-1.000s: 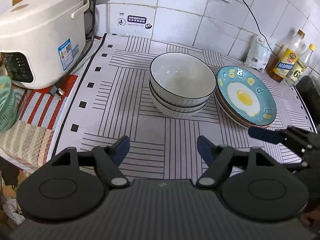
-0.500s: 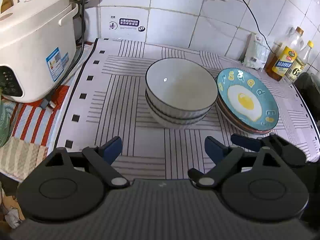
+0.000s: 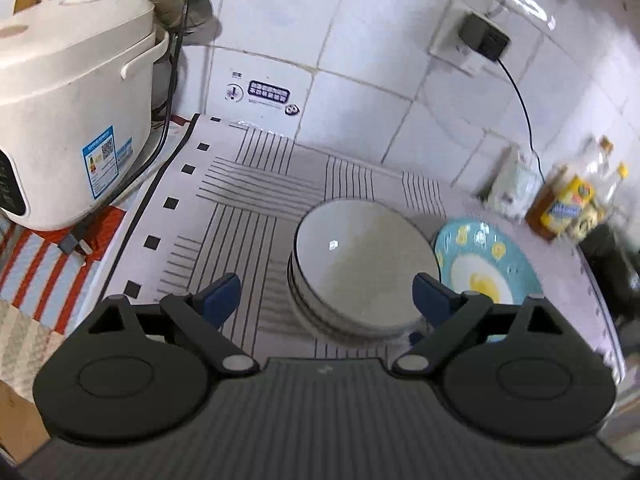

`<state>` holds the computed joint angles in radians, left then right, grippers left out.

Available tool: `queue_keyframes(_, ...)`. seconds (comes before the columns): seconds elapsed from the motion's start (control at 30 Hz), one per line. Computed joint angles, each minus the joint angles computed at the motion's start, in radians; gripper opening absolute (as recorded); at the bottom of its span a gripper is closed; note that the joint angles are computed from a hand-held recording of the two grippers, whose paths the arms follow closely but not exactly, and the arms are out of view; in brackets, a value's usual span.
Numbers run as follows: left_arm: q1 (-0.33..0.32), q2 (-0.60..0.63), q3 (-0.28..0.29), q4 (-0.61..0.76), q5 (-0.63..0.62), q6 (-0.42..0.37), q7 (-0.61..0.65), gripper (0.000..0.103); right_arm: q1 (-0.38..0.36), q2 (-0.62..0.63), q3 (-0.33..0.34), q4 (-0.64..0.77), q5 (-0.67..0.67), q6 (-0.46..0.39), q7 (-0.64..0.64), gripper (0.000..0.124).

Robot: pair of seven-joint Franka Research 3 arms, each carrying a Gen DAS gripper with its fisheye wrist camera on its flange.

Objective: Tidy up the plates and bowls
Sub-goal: 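Move both grippers to the three-bowl stack and grip its rim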

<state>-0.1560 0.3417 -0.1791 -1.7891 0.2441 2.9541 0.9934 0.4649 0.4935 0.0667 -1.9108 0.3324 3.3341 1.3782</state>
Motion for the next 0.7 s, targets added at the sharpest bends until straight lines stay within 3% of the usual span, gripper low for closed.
queue_keyframes(0.07,0.007,0.022,-0.011,0.019,-0.005,0.027,0.015,0.093,0.033,0.024,-0.035,0.028,0.005,-0.004,-0.001,0.094)
queue_keyframes(0.2,0.028,0.090,-0.050,0.102,-0.052,-0.042,0.060,0.092,0.121,0.069,-0.127,0.069,0.045,0.035,0.003,0.094)
queue_keyframes(0.33,0.112,0.178,-0.159,0.180,-0.208,-0.099,0.168,0.090,0.133,0.107,-0.142,0.127,0.071,0.018,0.001,0.094)
queue_keyframes(0.4,0.099,0.204,-0.145,0.207,-0.239,-0.116,0.160,0.088,0.135,0.129,-0.146,0.159,0.066,0.010,-0.004,0.096)
queue_keyframes(0.47,0.086,0.219,-0.130,0.218,-0.253,-0.124,0.145,0.080,0.194,0.154,-0.214,0.191,0.083,-0.012,0.005,0.096)
queue_keyframes(0.63,0.113,0.246,-0.161,0.219,-0.321,-0.121,0.171,0.058,0.273,0.186,-0.313,0.221,0.081,-0.042,0.045,0.097)
queue_keyframes(0.7,0.110,0.255,-0.157,0.220,-0.325,-0.116,0.176,0.056,0.307,0.204,-0.355,0.235,0.072,-0.052,0.059,0.097)
